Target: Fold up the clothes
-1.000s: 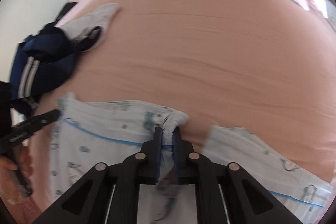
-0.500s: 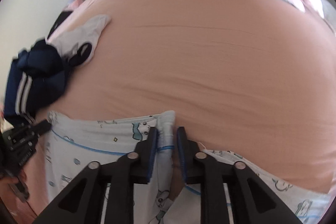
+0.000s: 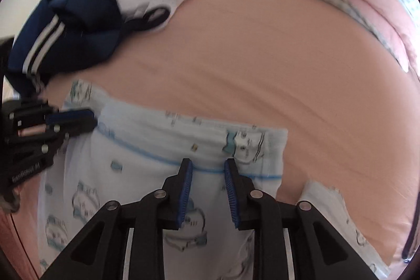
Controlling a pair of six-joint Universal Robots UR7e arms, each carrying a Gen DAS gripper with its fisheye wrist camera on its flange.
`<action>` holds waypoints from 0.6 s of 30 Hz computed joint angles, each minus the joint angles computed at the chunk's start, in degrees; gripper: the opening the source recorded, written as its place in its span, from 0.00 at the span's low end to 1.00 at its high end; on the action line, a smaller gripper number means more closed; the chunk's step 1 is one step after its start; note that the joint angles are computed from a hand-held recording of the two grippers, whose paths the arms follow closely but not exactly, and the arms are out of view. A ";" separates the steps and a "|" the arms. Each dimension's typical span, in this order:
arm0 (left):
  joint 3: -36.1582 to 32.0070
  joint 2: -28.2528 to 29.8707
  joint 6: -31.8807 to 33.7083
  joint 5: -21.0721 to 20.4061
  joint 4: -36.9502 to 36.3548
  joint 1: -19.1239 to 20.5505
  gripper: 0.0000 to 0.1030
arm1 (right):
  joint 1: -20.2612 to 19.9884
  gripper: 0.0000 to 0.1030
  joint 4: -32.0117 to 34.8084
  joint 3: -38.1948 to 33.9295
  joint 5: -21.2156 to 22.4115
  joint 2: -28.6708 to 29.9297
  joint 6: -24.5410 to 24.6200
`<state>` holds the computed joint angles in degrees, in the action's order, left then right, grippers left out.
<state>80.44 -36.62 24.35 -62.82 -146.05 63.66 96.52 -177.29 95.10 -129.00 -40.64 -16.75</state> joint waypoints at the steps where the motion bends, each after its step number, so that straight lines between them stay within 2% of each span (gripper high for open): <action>1: -0.92 1.19 0.69 2.32 -1.97 -0.27 0.07 | 0.03 0.20 -1.55 -0.72 -1.29 0.84 -0.42; 2: -2.30 2.41 1.04 4.05 -2.76 -0.27 0.07 | 0.11 0.21 -3.99 -1.40 -3.07 1.40 -0.26; 4: -5.82 3.16 -3.63 3.36 2.54 0.34 0.07 | -0.14 0.21 -4.91 -2.24 -4.97 1.09 2.71; 6: -6.73 1.82 -7.64 -0.32 8.09 0.76 0.07 | -0.28 0.21 -1.08 0.59 -1.16 -2.51 7.43; 7: -5.51 0.59 -7.59 -1.73 9.77 0.57 0.07 | -0.05 0.21 -0.07 2.37 0.79 -4.13 8.10; 9: -2.98 -1.52 -6.93 -3.73 12.54 0.04 0.07 | 1.87 0.24 -0.52 5.49 -0.02 -5.13 6.26; 11: 0.39 -2.76 -4.87 -3.03 13.38 -1.05 0.07 | 3.18 0.24 0.93 8.29 0.10 -6.12 7.75; 14: 4.81 -4.03 -3.11 -1.56 12.89 -2.56 0.08 | 4.98 0.24 3.78 11.84 0.32 -7.25 13.10; 16: 6.94 -4.71 -4.63 -0.52 12.07 -3.43 0.10 | 6.05 0.24 2.01 15.09 0.11 -8.30 15.84; 18: 7.94 -5.78 -6.40 -3.61 13.66 -3.85 0.15 | 6.66 0.24 -1.28 18.77 -0.06 -9.78 18.27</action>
<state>88.38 -42.40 17.96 -66.44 -132.39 59.81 103.18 -178.57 113.87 -129.07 -50.42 1.52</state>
